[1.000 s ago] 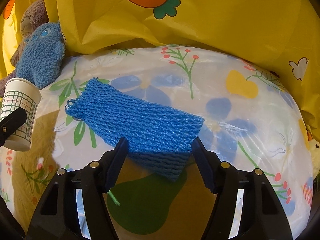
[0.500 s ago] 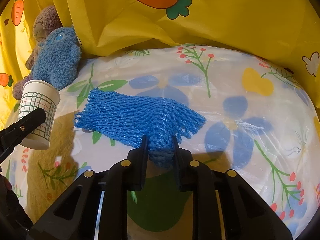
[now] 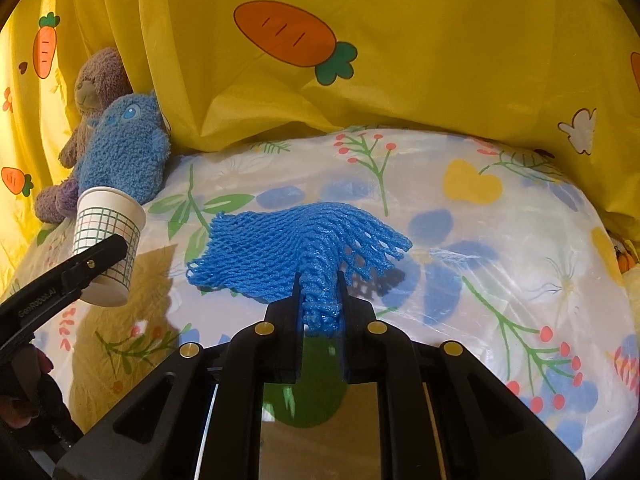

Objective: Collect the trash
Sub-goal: 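Grasp the checkered paper cup with the left tool while the right tool grasps the blue mesh, then lift the checkered cup and blue mesh and carry them over the grey bin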

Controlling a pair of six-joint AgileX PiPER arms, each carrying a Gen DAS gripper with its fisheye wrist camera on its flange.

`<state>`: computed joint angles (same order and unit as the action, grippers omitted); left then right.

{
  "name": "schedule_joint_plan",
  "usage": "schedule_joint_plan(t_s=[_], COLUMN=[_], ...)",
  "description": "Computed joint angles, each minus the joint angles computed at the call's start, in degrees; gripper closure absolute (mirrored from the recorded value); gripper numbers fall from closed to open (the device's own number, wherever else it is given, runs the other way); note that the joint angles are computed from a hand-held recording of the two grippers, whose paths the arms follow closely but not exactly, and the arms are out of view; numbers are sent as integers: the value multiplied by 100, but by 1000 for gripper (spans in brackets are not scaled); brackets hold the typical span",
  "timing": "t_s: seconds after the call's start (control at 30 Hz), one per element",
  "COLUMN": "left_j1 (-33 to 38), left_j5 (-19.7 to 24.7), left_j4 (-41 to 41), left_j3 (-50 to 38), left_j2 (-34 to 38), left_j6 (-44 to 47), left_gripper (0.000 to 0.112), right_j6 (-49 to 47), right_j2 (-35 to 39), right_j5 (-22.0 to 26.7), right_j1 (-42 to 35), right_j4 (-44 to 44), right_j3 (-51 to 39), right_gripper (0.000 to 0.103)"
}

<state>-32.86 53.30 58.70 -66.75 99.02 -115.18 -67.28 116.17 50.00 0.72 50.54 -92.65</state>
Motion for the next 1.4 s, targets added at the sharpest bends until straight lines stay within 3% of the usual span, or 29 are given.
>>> schedule_joint_plan(t_s=[0.23, 0.47, 0.7, 1.0, 1.4], left_j1=[-88, -220, -692, -1782, -2461], left_j5=[-115, -335, 60, 708, 737], left_j4=[192, 374, 455, 702, 688], left_j3=[-50, -204, -636, -900, -2110], left_j2=[-5, 44, 166, 95, 865], left_j6=[-10, 118, 566, 364, 841], left_gripper=[53, 53, 53, 53, 53], right_j6=[-1073, -1584, -2074, -2679, -2830], right_j2=[-892, -1388, -1733, -1891, -1839], right_j5=[-136, 253, 705, 1360, 1977], right_j1=[-524, -1224, -1983, -2887, -3942], right_j4=[899, 1458, 1766, 1961, 1975], right_j3=[1014, 1557, 1965, 2259, 2023], right_gripper=[89, 89, 89, 89, 89])
